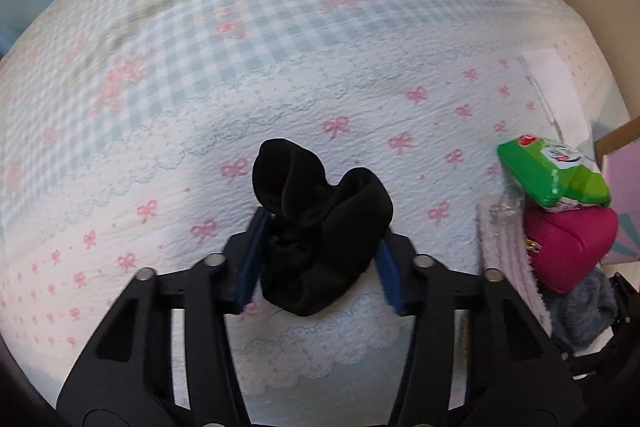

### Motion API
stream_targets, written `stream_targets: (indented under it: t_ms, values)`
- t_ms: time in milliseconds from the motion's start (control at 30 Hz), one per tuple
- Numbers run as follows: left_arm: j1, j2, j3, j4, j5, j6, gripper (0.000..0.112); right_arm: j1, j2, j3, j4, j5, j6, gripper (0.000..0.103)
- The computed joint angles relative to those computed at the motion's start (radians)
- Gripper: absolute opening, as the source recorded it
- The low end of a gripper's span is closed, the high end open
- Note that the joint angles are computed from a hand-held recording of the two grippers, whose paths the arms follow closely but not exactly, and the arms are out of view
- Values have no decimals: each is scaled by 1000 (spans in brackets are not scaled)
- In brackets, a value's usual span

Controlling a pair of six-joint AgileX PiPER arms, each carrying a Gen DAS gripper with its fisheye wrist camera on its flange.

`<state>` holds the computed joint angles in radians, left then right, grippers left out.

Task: Organize soft objects
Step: 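Grasp the black sock with the left tool while the right tool grasps the grey fuzzy hat, then carry the black sock and grey hat over the box with both tools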

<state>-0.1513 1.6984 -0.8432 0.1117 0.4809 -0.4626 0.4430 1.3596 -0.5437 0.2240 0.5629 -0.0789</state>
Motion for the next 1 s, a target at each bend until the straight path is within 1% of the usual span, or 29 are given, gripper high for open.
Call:
stream_targets:
  t_ms: [33, 100, 200, 267, 333, 467, 533, 600, 667, 733, 867, 1000]
  values:
    - [-2, 1, 1, 9, -2, -12, 38, -5, 6, -1, -4, -3, 1, 79]
    - [1, 0, 3, 15, -6, -21, 26, -9, 20, -6, -1, -11, -2, 76]
    - [18, -12, 9, -31, -4, 25, 18, 6, 11, -6, -39, -9, 46, 70]
    - [24, -30, 11, -47, 15, 37, 16, 19, -9, -4, -70, 1, 92, 62]
    - [19, -57, 13, -50, 35, 33, 16, 0, -40, -5, -56, 30, 84, 58]
    - [-4, -153, 16, -32, 100, 3, 15, -19, -115, -11, -54, 92, 94, 57]
    - [-22, -204, 7, -21, 145, -19, 15, -26, -153, -19, -56, 124, 94, 56]
    - [-35, -264, 6, -41, 181, -29, 15, -34, -203, -23, -62, 162, 97, 56]
    - [-68, -323, -2, -19, 226, -88, 15, -33, -255, -35, -75, 204, 116, 56]
    - [-117, -375, -19, 22, 283, -164, 15, -53, -327, -45, -78, 266, 110, 56]
    - [-235, -472, -75, 109, 426, -317, 15, -118, -445, -84, -66, 383, 73, 56]
    - [-393, -550, -140, 200, 582, -468, 15, -260, -566, -166, -11, 543, -37, 56]
